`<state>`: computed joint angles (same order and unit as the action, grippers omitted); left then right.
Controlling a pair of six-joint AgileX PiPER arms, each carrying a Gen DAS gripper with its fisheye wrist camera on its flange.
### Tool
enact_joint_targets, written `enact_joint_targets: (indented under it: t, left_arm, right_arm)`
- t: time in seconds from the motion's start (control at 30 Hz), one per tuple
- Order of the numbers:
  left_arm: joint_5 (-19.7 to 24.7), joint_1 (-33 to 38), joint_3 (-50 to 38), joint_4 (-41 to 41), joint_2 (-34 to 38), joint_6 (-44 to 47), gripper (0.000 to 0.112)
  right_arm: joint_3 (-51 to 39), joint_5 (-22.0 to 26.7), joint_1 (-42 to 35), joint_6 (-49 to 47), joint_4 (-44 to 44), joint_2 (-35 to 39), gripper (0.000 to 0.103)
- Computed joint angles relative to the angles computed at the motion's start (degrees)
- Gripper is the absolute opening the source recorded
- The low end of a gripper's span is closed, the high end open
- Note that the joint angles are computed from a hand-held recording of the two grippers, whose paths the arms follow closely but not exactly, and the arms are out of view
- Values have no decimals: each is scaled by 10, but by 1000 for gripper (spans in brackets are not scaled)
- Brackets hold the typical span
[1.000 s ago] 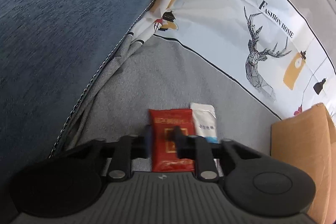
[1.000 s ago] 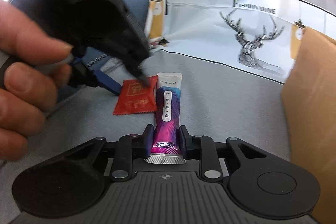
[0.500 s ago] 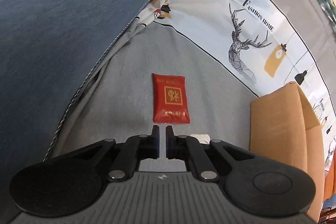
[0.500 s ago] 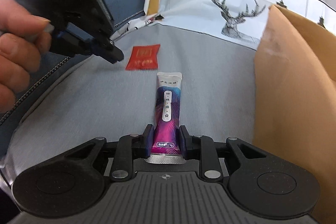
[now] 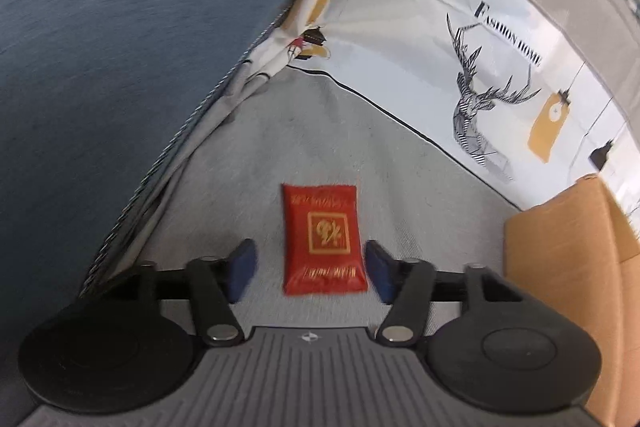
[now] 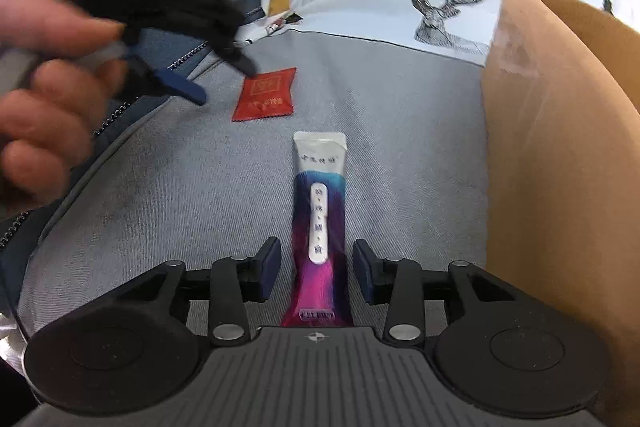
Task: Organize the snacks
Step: 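Grasp the red square packet with the left gripper while the right grasps the purple tube, then lift the red packet with the left gripper while the right carries the purple tube over the box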
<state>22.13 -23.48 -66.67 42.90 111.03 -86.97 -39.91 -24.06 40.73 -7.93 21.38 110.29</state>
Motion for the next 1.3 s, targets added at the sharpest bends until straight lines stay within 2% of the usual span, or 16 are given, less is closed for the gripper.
enact_joint_targets:
  t: [0.03,0.1,0.17,0.27,0.33,0.37,0.4,0.5,0.67,0.8,0.93,1.1,1.3]
  left_arm:
    - [13,-4,-19,-2,15,6,78]
    - [39,-9,-58,-21,44,30,81]
    - [70,-15,-99,-36,75,61,81]
    - [139,-38,-154,-11,113,95,80]
    - [172,-54,-168,19,126,104,59]
    - [172,-58,-163,35,124,101,51]
    - [165,-57,-154,38,118,99,48]
    - [148,-51,-125,29,96,95,47]
    - [128,-50,-43,18,21,76,47]
    - [102,-50,41,-37,-59,94,47]
    - [113,-73,82,-109,-106,143,47]
    - [142,-90,74,-139,-90,205,48]
    - [168,-89,47,-168,-58,254,50]
  right_arm:
    - [-4,0,3,-12,9,2,43]
    - [-12,0,10,-42,33,7,43]
    - [-16,-3,14,-62,48,9,43]
    - [-18,-3,14,-68,49,9,42]
    - [-17,-5,14,-75,54,9,35]
    - [-15,-7,14,-75,53,7,31]
    - [-13,-8,14,-71,50,6,29]
    - [-8,-21,13,-66,52,5,23]
    - [9,-41,10,-52,52,-6,23]
    - [7,-16,4,-36,40,-14,23]
    - [-4,2,7,-66,70,-10,28]
    - [-10,3,11,-92,102,-6,30]
    - [-14,-19,19,-121,127,8,30]
